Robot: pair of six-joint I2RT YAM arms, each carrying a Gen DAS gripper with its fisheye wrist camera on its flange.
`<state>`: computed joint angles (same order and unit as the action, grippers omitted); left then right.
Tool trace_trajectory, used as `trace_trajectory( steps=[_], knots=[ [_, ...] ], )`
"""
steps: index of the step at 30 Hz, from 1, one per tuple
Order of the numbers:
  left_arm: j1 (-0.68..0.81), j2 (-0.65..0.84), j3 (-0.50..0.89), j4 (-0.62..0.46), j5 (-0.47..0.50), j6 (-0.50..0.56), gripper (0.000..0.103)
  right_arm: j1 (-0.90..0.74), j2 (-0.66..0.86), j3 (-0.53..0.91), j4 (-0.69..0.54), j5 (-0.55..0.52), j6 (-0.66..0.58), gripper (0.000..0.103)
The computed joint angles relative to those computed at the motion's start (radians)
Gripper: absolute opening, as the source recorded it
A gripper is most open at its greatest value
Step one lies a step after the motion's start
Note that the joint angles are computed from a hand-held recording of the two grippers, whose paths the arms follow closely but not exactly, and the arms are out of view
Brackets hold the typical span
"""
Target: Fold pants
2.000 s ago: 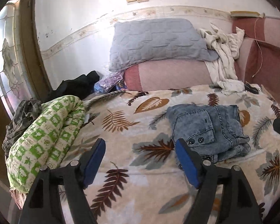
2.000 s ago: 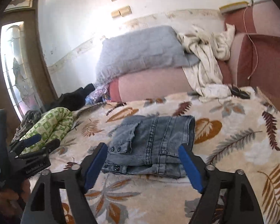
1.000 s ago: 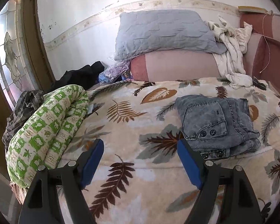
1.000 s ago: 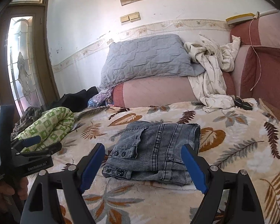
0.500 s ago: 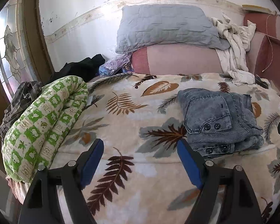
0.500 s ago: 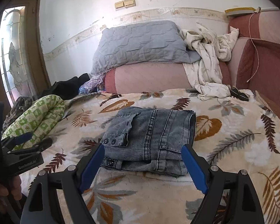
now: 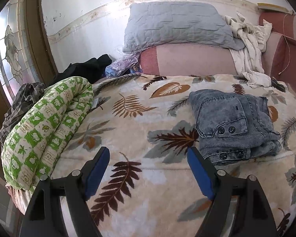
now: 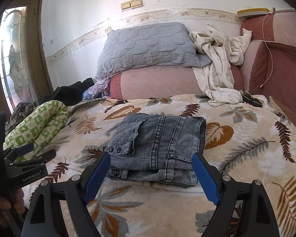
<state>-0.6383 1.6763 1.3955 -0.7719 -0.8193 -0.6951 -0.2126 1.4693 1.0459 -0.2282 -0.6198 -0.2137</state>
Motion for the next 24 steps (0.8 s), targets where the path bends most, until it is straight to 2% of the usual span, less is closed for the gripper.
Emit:
trace_trajectory(
  steps=[24],
  knots=[
    [0.006,0.002,-0.014,-0.004,0.016,-0.019,0.081,0.023,0.002,-0.003,-0.007,0.048,-0.012,0.087]
  ],
)
